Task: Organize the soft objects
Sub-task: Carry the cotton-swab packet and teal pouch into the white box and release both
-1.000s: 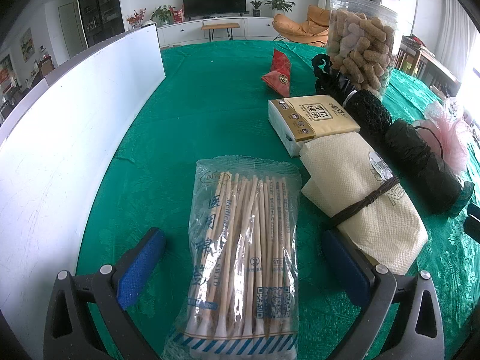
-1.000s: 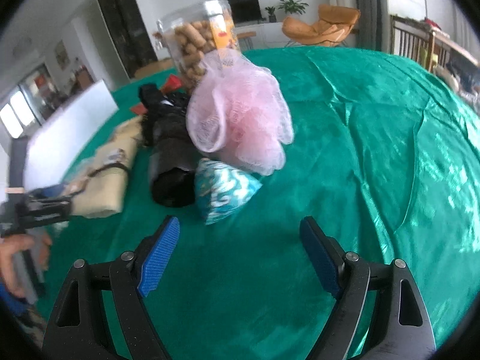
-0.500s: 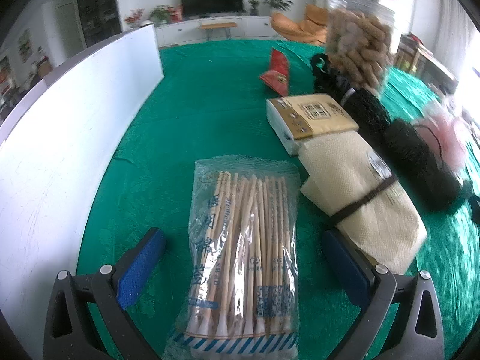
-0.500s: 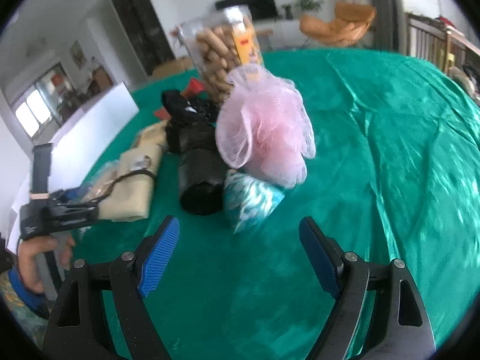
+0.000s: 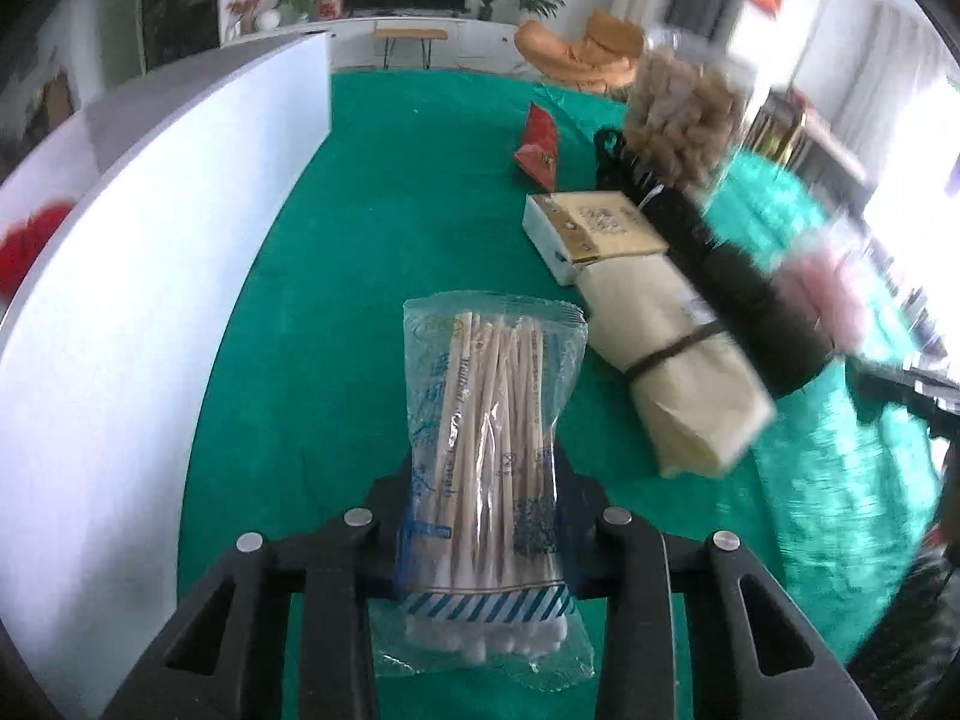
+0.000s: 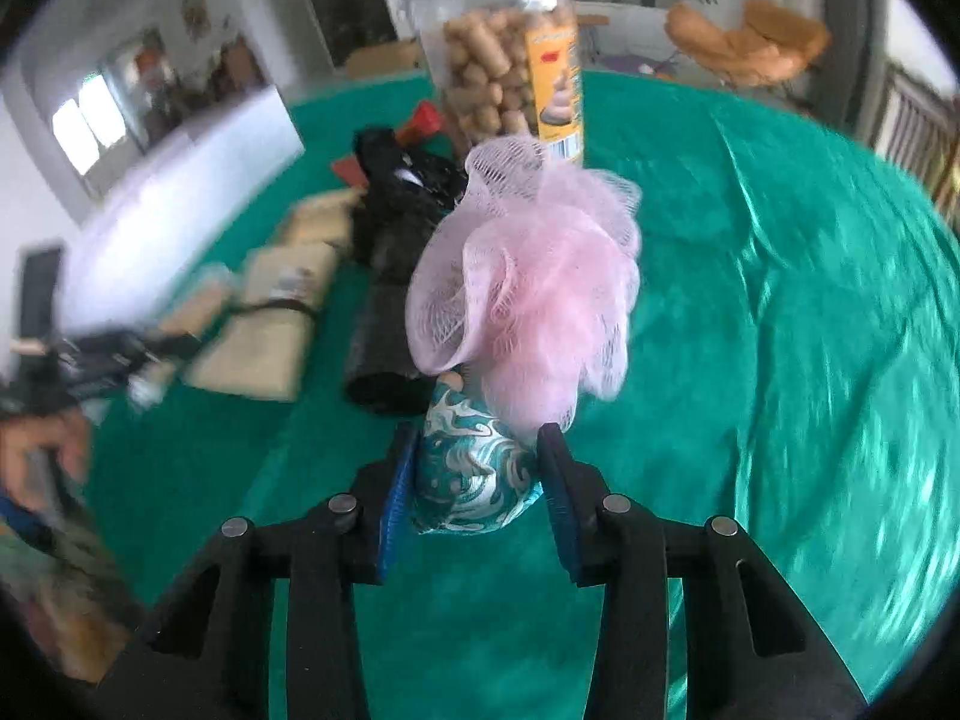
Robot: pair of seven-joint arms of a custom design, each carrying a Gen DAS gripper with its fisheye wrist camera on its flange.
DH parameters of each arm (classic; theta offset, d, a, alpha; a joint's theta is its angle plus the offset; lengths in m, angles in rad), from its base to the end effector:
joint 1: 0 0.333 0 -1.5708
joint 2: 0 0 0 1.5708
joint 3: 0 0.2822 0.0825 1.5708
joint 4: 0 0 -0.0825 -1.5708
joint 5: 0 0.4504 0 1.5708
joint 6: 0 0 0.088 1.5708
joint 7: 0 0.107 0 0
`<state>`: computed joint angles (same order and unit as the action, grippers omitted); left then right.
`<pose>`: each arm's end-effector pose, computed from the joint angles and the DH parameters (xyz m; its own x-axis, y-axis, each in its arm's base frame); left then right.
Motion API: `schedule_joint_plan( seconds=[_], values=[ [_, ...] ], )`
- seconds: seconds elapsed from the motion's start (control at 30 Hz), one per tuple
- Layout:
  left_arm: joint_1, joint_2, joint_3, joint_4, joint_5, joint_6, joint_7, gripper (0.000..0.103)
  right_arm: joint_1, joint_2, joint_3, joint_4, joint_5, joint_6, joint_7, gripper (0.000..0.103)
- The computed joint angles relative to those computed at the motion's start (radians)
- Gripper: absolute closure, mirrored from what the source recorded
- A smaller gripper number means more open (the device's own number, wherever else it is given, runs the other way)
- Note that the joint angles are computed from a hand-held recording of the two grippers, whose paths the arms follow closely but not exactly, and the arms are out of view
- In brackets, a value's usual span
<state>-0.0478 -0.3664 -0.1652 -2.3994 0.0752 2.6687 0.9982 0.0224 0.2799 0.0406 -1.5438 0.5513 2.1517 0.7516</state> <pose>0.5376 -0.1203 0.4622 0.2217 -0.9522 0.2101 -0.7725 -0.3030 -0.5580 0.7306 0.0649 0.4820 0.6347 -0.7522 -0.1772 -0.7010 -0.4639 -0.5416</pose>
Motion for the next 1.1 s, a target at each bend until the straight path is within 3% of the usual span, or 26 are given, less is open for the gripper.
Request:
schedule_joint_plan(
  seconds=[0.07, 0.23, 0.37, 0.53, 0.7, 0.83, 0.87, 0.9, 0.93, 0.97, 1.0, 1.1],
  values=[
    [0.003, -0.041, -0.007, -0.033, 0.002, 0.013, -0.026, 0.068, -0.03, -0.047, -0.007, -0.032, 0.071, -0.068, 0.03, 0.061],
    [-0.025, -0.103, 0.008, -0.076, -0.053, 0.036, -0.029, 0.068, -0.101, -0.015, -0.028, 0.044, 0.269, -0.262, 0.183, 0.061],
    [-0.037, -0.171, 0.01, -0.103, -0.076, 0.059, -0.035, 0.068, -0.129, -0.031, -0.016, 0.055, 0.414, -0.32, 0.211, 0.061],
    [-0.004, -0.317, 0.008, -0.155, -0.07, 0.055, -0.059, 0.068, -0.084, -0.06, 0.013, 0.084, 0.504, -0.349, 0.205, 0.061],
    [0.13, -0.539, -0.022, -0.228, 0.017, -0.071, -0.137, 0.068, 0.005, -0.029, 0.07, 0.168, 0.584, -0.362, 0.216, 0.061],
    [0.264, -0.661, -0.067, -0.241, 0.142, -0.301, -0.213, 0.065, 0.103, 0.032, 0.129, 0.257, 0.579, -0.344, 0.249, 0.061],
    [0.288, -0.67, -0.073, -0.239, 0.174, -0.351, -0.227, 0.063, 0.132, 0.054, 0.144, 0.283, 0.561, -0.336, 0.256, 0.06],
    [0.298, -0.676, -0.072, -0.242, 0.198, -0.381, -0.239, 0.046, 0.149, 0.068, 0.151, 0.298, 0.543, -0.334, 0.264, 0.056],
    [0.306, -0.68, -0.066, -0.244, 0.217, -0.409, -0.249, 0.018, 0.175, 0.086, 0.16, 0.315, 0.514, -0.325, 0.288, 0.047],
    [0.31, -0.683, -0.061, -0.248, 0.232, -0.424, -0.263, 0.006, 0.197, 0.113, 0.165, 0.343, 0.48, -0.325, 0.324, 0.039],
    [0.317, -0.704, -0.066, -0.264, 0.251, -0.424, -0.292, 0.001, 0.215, 0.129, 0.168, 0.36, 0.447, -0.318, 0.35, 0.036],
    [0.304, -0.743, -0.072, -0.292, 0.282, -0.423, -0.346, 0.001, 0.224, 0.098, 0.171, 0.304, 0.398, -0.255, 0.313, 0.036]
  ],
)
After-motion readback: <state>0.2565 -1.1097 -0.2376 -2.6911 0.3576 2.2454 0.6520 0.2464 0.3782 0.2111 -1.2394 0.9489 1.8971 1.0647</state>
